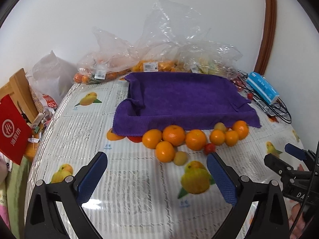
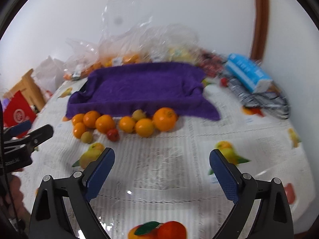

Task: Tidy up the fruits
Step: 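Move both grippers down toward the oranges in front of the purple towel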

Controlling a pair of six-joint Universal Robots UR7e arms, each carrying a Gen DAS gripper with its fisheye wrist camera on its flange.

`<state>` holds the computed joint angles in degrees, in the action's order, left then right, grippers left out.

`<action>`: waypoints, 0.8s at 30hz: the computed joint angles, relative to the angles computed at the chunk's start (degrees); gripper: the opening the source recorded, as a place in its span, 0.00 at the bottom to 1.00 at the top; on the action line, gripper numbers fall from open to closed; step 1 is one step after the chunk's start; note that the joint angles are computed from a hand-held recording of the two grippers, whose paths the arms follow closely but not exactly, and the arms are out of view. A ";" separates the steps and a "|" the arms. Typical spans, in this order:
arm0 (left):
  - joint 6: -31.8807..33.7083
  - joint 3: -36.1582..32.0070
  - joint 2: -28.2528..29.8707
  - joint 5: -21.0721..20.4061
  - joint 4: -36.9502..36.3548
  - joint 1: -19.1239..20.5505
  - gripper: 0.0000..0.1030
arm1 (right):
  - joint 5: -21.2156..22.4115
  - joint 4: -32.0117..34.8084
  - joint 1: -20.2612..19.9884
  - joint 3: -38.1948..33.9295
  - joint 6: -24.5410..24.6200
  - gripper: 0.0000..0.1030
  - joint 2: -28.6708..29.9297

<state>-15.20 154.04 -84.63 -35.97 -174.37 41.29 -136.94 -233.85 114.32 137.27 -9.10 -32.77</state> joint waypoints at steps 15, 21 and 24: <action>11.98 -5.98 11.09 -9.44 -14.53 13.31 0.85 | 3.48 -6.66 -7.24 -6.29 -9.22 0.63 4.44; 13.20 -7.59 14.74 -14.78 -18.33 17.00 0.70 | 5.95 -5.79 -9.92 -7.42 -9.18 0.53 4.33; 12.91 -8.53 14.13 -16.61 -16.72 18.10 0.64 | 6.88 -6.12 -10.37 -8.05 -10.05 0.53 4.62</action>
